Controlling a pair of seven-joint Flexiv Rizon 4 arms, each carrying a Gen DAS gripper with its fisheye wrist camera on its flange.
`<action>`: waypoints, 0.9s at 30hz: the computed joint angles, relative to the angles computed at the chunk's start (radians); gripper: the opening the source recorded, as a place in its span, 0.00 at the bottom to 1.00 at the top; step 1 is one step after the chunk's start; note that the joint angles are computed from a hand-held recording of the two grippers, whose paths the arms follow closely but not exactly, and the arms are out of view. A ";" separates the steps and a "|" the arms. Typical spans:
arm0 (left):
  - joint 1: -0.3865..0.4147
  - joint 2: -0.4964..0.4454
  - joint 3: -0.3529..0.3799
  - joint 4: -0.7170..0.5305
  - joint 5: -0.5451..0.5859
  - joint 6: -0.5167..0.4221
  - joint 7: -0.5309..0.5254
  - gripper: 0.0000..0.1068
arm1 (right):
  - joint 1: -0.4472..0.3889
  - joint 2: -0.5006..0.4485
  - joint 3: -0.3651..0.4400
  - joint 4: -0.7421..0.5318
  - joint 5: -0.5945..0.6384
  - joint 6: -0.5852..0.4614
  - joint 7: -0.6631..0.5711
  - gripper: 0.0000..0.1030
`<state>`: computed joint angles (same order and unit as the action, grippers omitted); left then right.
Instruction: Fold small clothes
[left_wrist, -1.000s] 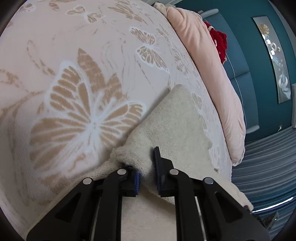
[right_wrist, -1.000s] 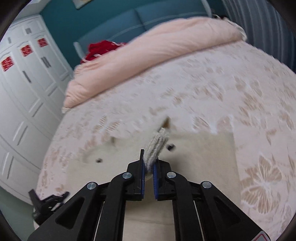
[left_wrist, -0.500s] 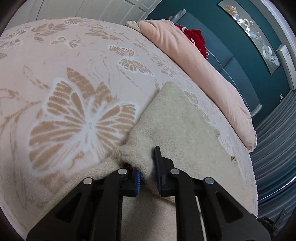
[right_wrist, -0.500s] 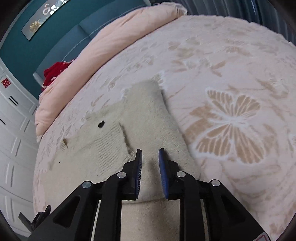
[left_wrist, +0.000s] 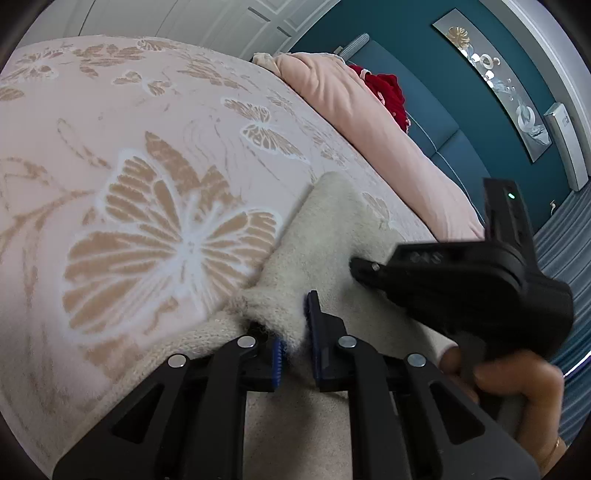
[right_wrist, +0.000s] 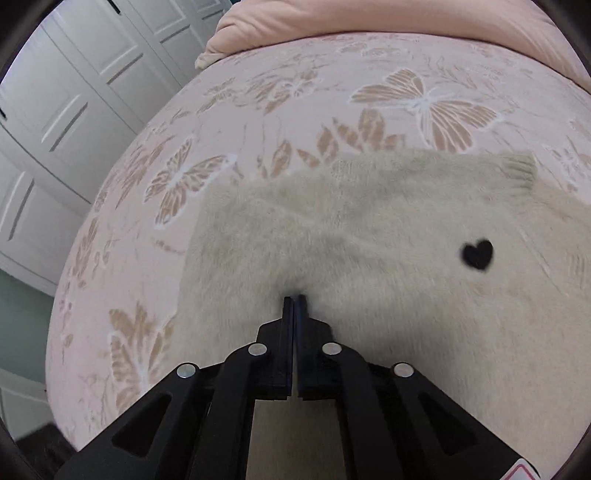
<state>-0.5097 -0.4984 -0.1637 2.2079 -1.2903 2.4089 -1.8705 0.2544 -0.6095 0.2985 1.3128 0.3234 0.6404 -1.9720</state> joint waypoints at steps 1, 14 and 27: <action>0.003 -0.002 0.003 0.004 0.016 0.003 -0.012 0.11 | 0.005 -0.008 0.000 -0.013 0.008 0.007 0.019 0.00; -0.007 -0.011 -0.007 -0.025 -0.033 0.010 0.057 0.12 | -0.354 0.027 -0.123 -0.031 0.146 0.048 -0.005 0.00; 0.003 -0.019 -0.052 -0.079 -0.153 0.018 0.191 0.12 | -0.450 0.025 -0.075 -0.053 0.217 -0.035 -0.095 0.08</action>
